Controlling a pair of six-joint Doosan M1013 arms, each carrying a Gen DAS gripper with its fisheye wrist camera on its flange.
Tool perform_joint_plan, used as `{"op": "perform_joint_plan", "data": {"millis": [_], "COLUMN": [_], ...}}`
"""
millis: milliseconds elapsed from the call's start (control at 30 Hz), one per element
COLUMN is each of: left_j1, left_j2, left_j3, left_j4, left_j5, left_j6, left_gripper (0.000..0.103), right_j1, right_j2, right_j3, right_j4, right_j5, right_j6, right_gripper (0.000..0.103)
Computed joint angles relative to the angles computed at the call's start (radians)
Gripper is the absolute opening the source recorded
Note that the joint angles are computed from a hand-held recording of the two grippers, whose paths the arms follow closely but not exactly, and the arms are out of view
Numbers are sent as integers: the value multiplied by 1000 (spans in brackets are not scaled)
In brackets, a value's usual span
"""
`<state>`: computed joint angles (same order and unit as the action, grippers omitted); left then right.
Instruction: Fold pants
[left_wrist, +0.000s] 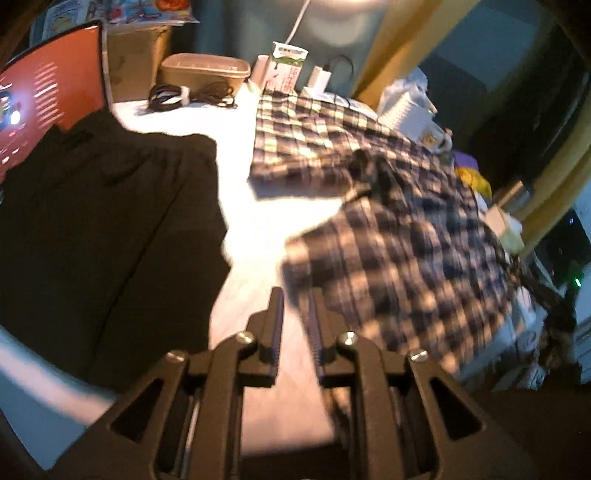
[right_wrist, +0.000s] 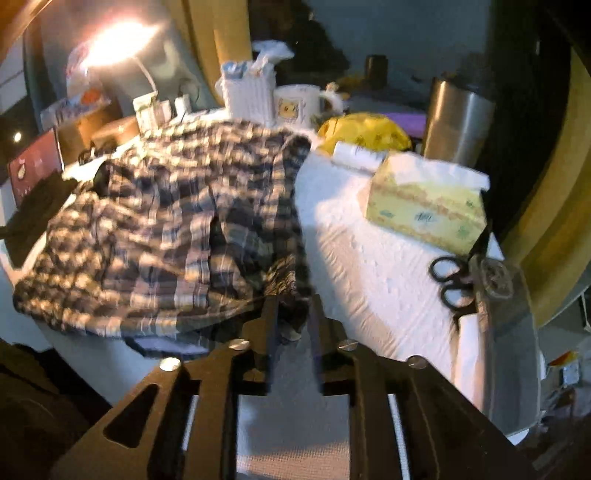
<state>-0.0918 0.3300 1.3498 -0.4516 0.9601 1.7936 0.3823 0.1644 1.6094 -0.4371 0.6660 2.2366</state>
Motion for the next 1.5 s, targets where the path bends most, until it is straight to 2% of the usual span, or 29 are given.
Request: {"op": "perform_joint_plan", "data": {"millis": [33,67,267,400,467,500,533,567,600,633,700,900,1000,1067,1100,1133,1200,1300,1400,1433,1500], "left_j1": [-2,-6,-44,-69,-67,-63,-59,-56,-54,-53,-50,-67,-48,-50,-50,-50,-58,-82,-119,-135,-160], "left_j2": [26,45,135,130,124,121,118,116,113,111,106,105,116,126,128,132,120,62,-1,-26,-55], "left_j3": [-24,-42,-132,-128,-120,-116,-111,-106,-103,-99,-87,-82,-81,-93,-94,-98,-84,-30,22,48,82], "left_j4": [-14,-15,74,193,198,184,167,149,137,132,95,110,-35,-73,-89,-109,-108,-36,145,234,402], "left_j5": [4,9,65,26,14,12,10,13,17,19,18,-19,-23,8,22,42,33,-100,-283,-368,-482], "left_j6": [-1,-8,-61,-77,-87,-90,-91,-88,-83,-84,-84,-117,-32,15,33,44,66,103,78,41,-55], "left_gripper": [15,15,17,18,23,30,42,46,55,67,77,79,78,60,38,23,14,12,12,12,12], "right_j1": [1,0,-5,-16,-20,-21,-21,-21,-21,-21,-17,-12,-9,-7,-6,-6,-4,-4,-1,1,4], "right_j2": [-4,-8,-4,8,16,22,29,38,44,50,64,88,92,92,91,90,90,93,101,105,117], "right_j3": [1,2,-10,-17,-24,-30,-39,-50,-57,-65,-83,-110,-113,-114,-113,-112,-111,-112,-119,-124,-137], "right_j4": [-23,-46,-89,-84,-79,-77,-73,-67,-60,-53,-41,-5,-7,-16,-23,-28,-36,-26,13,24,57], "right_j5": [-7,-14,3,16,17,17,19,21,19,19,16,2,-2,-6,-11,-16,-23,-34,-42,-40,-36], "right_j6": [27,58,114,131,131,126,117,103,88,73,40,-24,-23,-12,-3,5,21,31,-12,-28,-68], "right_gripper": [37,38,38,38,38,38,38,38,38,38,38,38,38,38,38,38,38,38,38,38,38]}}
